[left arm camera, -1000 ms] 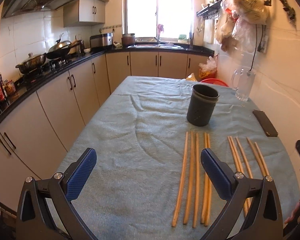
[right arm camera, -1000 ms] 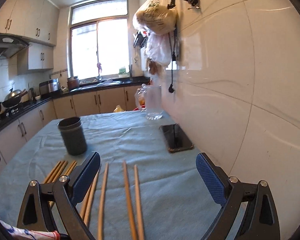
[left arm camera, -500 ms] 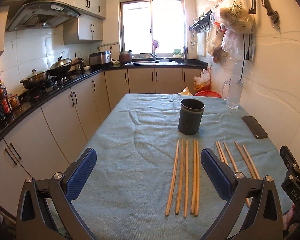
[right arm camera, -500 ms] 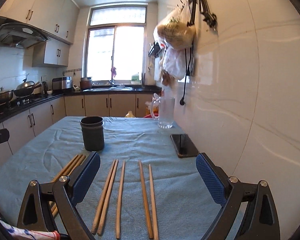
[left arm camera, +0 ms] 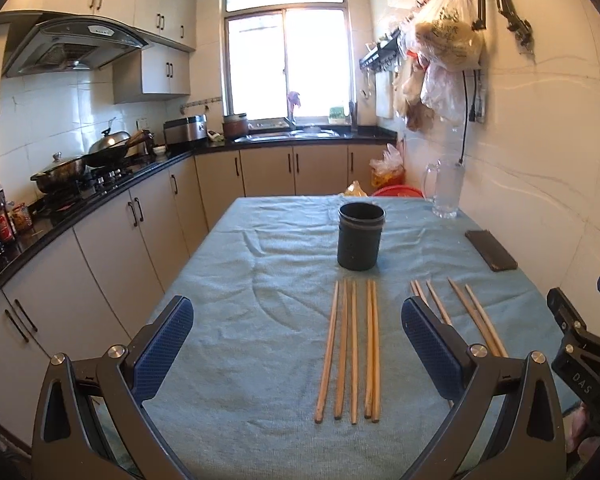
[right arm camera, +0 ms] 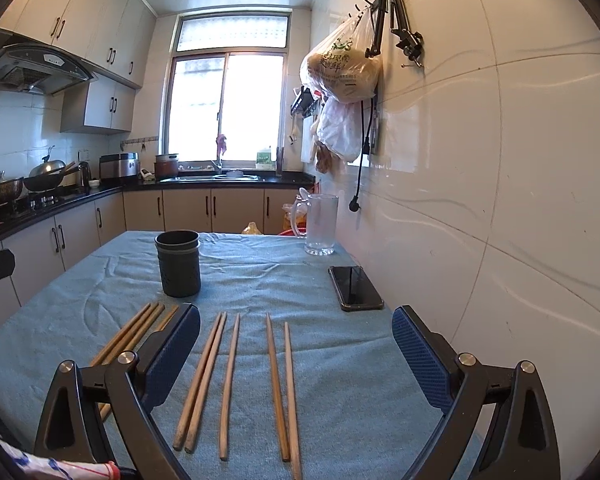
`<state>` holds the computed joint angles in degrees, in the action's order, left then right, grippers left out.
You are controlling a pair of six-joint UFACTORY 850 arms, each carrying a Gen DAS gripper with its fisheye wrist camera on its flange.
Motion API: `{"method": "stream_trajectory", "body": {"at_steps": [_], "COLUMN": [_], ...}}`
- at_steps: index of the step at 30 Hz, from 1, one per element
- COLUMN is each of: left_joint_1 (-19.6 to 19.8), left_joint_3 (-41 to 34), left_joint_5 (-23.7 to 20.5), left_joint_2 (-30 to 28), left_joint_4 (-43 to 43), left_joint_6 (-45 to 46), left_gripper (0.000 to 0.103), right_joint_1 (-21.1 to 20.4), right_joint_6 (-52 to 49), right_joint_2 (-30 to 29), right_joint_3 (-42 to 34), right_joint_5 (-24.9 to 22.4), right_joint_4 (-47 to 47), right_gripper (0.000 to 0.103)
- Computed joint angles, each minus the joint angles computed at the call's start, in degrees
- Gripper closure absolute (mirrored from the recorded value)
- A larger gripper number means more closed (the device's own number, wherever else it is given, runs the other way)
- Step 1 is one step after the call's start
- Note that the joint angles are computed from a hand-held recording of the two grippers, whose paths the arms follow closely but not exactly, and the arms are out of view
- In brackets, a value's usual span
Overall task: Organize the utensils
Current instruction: 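Move both tools over the row of wooden chopsticks, then close the left gripper on one chopstick while the right gripper grasps another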
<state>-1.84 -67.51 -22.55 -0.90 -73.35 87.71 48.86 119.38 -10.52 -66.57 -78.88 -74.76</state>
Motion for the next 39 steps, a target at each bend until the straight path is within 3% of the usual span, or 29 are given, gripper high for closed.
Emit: {"method": "stream_trajectory", "body": {"at_steps": [10,17,21,24,26,29,31,34,36,38,39], "left_joint_1": [-0.77,-1.37,-2.01,-2.72,-3.22,-4.15,-4.77,-5.19,-5.81,-6.38,-6.67], "left_joint_3": [-1.93,-7.95,-14.79,-22.26,-26.16,-32.89,-36.54,-41.28,-43.84,-46.21,-47.34], "left_joint_5": [1.21,1.86,-2.98,-10.48,-14.60,-20.81,-23.49,-27.25,-28.51,-30.07,-30.91], "left_joint_2": [-2.79,-8.75,-15.17,-21.84,-25.21,-30.74,-33.65,-37.24,-39.29,-41.17,-42.15], "left_joint_4": [7.63,15.56,26.56,34.91,37.96,41.42,43.19,42.91,44.47,46.34,47.30], "left_joint_6": [-6.43,-12.90,-22.69,-31.33,-34.98,-39.30,-41.63,-42.04,-43.36,-44.63,-45.28], "left_gripper": [0.000,0.000,0.000,0.002,0.020,0.039,0.048,0.051,0.059,0.076,0.079], "right_joint_1": [-1.24,-4.95,-8.83,-13.03,-15.70,-20.37,-22.42,-23.70,-24.28,-25.30,-25.71], "right_joint_6": [-0.05,-2.33,-5.96,-9.44,-12.66,-19.99,-23.32,-26.99,-28.77,-31.20,-32.13], "right_joint_2": [0.55,3.01,4.96,6.15,6.09,5.50,4.41,2.39,1.29,0.24,-0.13], "right_joint_3": [0.98,3.47,5.44,7.19,7.47,7.03,6.24,4.39,3.29,2.41,2.14], "right_joint_5": [2.66,11.59,19.29,27.69,32.10,39.74,42.68,43.05,43.41,44.46,44.89], "right_joint_4": [1.33,3.16,6.46,9.71,12.92,20.74,23.82,25.54,26.34,27.97,28.80], "right_gripper": [0.004,0.004,0.004,0.010,0.019,0.036,0.037,0.038,0.043,0.049,0.051]}}
